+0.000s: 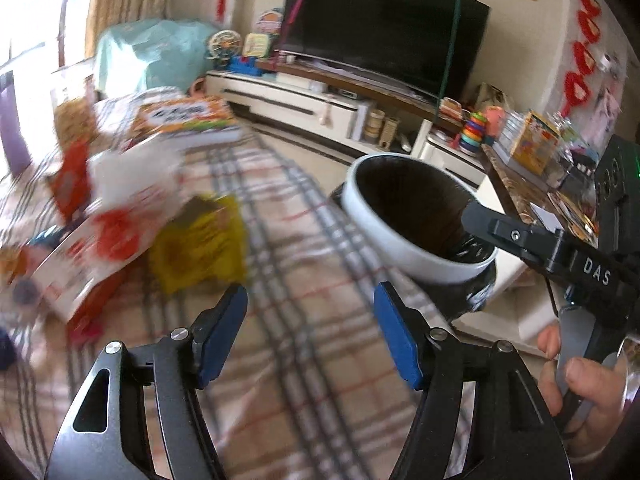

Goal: Collect trash
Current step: 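Grasp the blue plastic bag with the left tool while the right grasps the yellow snack packet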

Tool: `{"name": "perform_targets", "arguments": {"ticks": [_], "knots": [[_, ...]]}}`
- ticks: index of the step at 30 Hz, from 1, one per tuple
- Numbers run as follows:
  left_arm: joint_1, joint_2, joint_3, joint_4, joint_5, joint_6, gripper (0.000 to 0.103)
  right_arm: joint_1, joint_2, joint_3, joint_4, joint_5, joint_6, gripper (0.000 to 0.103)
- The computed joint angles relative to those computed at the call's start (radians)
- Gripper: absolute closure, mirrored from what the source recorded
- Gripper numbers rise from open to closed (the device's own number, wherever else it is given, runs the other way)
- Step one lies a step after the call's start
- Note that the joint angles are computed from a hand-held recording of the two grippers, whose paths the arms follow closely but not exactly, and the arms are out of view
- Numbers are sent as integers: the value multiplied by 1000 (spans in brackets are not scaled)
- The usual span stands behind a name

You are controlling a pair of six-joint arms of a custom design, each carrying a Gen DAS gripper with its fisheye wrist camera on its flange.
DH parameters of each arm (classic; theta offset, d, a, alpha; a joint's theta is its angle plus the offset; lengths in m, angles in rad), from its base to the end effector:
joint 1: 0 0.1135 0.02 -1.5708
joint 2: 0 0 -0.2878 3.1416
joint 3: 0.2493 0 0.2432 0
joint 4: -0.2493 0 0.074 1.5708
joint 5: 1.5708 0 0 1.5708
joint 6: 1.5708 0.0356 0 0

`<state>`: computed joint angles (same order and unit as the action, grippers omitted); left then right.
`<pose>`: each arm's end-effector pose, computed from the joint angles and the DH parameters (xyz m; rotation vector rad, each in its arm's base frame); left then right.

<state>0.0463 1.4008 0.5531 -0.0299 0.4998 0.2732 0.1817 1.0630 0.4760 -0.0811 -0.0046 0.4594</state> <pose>0.2400 -0.0060 0.1792 0.4807 2.3075 -0.4566 0.1923 0.0355 0.2165 0.3106 2.2410 0.3505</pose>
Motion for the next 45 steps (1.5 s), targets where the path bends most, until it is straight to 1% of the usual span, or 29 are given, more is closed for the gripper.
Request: {"name": "perform_targets", "arguments": {"ticks": [5,8,12,17,23,30,32,34,41,45], "knots": [[152,-11,-8,-48,54,80,36,156,63,6,42,62,64,14],[254,1,-4,-76,94,127,36,258,100,14,62,119,115,14],[365,34,12,-103,134,180,36,355,175,35,104,154,161,14],[483,80,33,-124,157,229,35,434,268,75,147,180,183,14],[606,152,68,-130,168,273,34,463,363,116,192,178,192,14],[680,226,130,-121,153,244,32,476,452,167,223,170,188,14],[691,238,137,-103,141,227,29,479,472,184,224,175,186,14],[703,251,143,-76,126,198,25,481,490,194,232,174,188,14],[701,314,210,-31,70,94,23,469,564,254,233,167,186,14],[681,359,258,-1,26,37,19,451,608,307,208,160,168,14]]}}
